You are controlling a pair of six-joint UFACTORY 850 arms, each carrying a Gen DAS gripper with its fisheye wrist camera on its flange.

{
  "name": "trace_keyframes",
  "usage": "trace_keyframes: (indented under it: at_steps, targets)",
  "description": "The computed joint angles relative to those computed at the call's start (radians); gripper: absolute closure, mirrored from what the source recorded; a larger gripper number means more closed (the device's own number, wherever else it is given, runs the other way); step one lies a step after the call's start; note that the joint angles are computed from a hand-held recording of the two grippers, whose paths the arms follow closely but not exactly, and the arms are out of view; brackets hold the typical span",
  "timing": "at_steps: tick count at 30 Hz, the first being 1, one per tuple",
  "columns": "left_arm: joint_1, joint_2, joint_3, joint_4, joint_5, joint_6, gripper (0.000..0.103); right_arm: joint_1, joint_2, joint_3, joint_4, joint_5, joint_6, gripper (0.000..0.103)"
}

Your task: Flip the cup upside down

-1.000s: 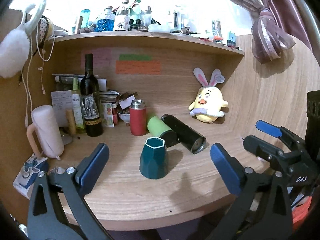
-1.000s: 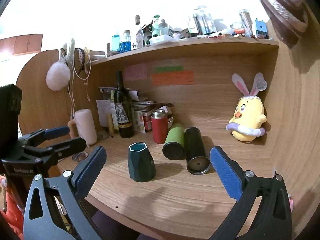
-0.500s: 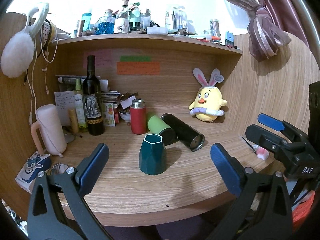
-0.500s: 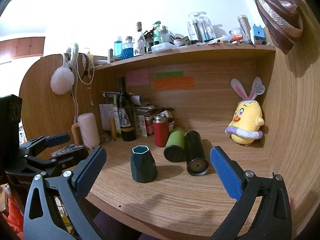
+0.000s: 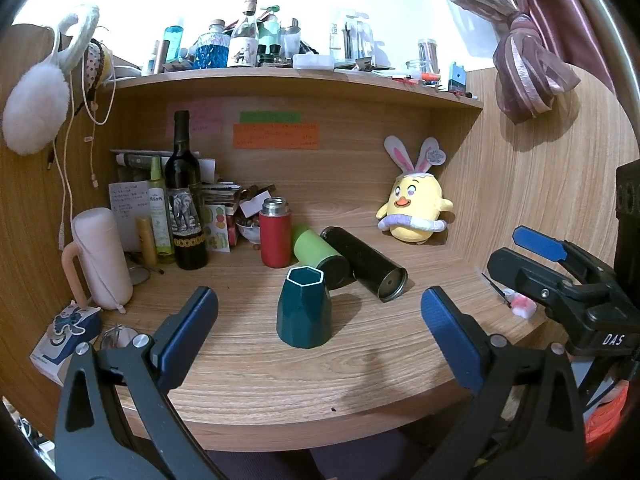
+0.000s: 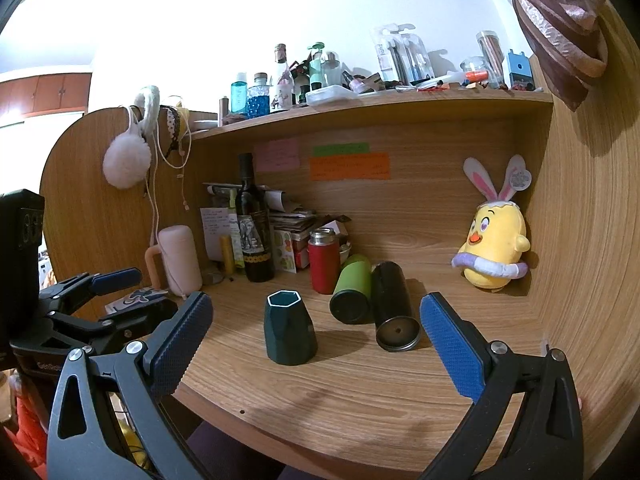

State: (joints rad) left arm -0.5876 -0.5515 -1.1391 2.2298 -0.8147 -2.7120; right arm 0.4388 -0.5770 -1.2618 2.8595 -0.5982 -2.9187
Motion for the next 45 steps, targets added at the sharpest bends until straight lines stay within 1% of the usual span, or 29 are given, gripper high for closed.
trace_keyframes:
  at_steps: [32, 45]
  targets:
    - [-0.007, 0.016, 0.015, 0.004, -0.014, -0.005, 0.0, 0.009, 0.011, 0.01, 0.035, -0.009, -0.022, 0.0]
    - [-0.007, 0.01, 0.007, 0.021, 0.003, -0.016, 0.0, 0.011, 0.012, 0.012, 0.041, -0.01, -0.027, 0.0]
